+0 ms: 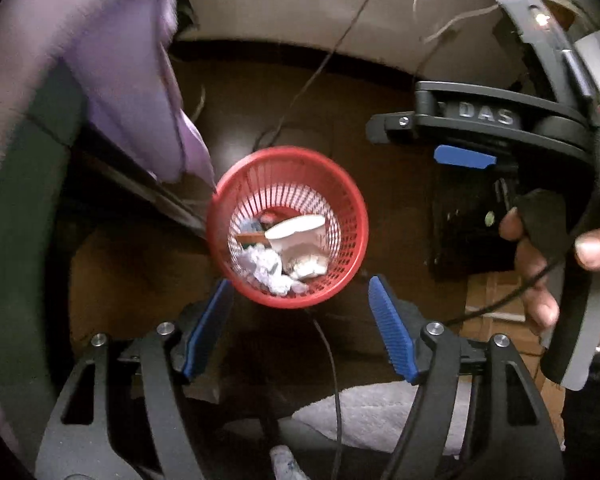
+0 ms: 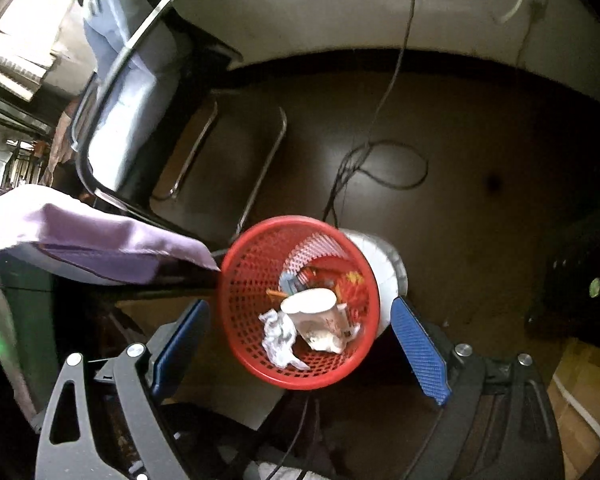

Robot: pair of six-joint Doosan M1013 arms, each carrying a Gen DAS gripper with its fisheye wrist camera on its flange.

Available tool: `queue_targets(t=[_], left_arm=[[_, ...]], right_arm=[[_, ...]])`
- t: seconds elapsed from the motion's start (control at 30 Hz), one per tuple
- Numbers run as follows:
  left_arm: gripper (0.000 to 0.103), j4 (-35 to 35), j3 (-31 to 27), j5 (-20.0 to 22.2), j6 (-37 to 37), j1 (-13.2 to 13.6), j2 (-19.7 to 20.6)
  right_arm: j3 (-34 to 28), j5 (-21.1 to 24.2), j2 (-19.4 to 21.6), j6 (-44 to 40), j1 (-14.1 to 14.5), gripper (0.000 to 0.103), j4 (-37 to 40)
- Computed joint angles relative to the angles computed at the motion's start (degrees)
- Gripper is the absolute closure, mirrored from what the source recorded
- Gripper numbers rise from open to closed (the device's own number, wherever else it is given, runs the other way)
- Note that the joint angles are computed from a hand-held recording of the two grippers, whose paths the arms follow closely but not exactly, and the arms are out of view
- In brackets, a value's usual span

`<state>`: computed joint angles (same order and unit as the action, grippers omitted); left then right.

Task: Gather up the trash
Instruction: 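Open both tools to drop the cup and bag into the basket, then swing both open tools back over the table toward the green carton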

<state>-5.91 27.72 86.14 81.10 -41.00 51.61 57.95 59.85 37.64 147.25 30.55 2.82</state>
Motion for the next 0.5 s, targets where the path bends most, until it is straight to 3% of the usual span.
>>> queue_targets(t=[0.33, 0.5], left_arm=[[0.03, 3.6, 14.4, -16.2, -3.3, 0.8, -13.1], [0.027, 6.8, 20.6, -22.3, -7.7, 2.1, -19.6]], right_arm=[[-9.2, 2.0, 0.5, 0.0, 3.7, 0.013, -9.8], [-19.4, 5.1, 3.9, -5.6, 6.2, 0.013, -11.8]])
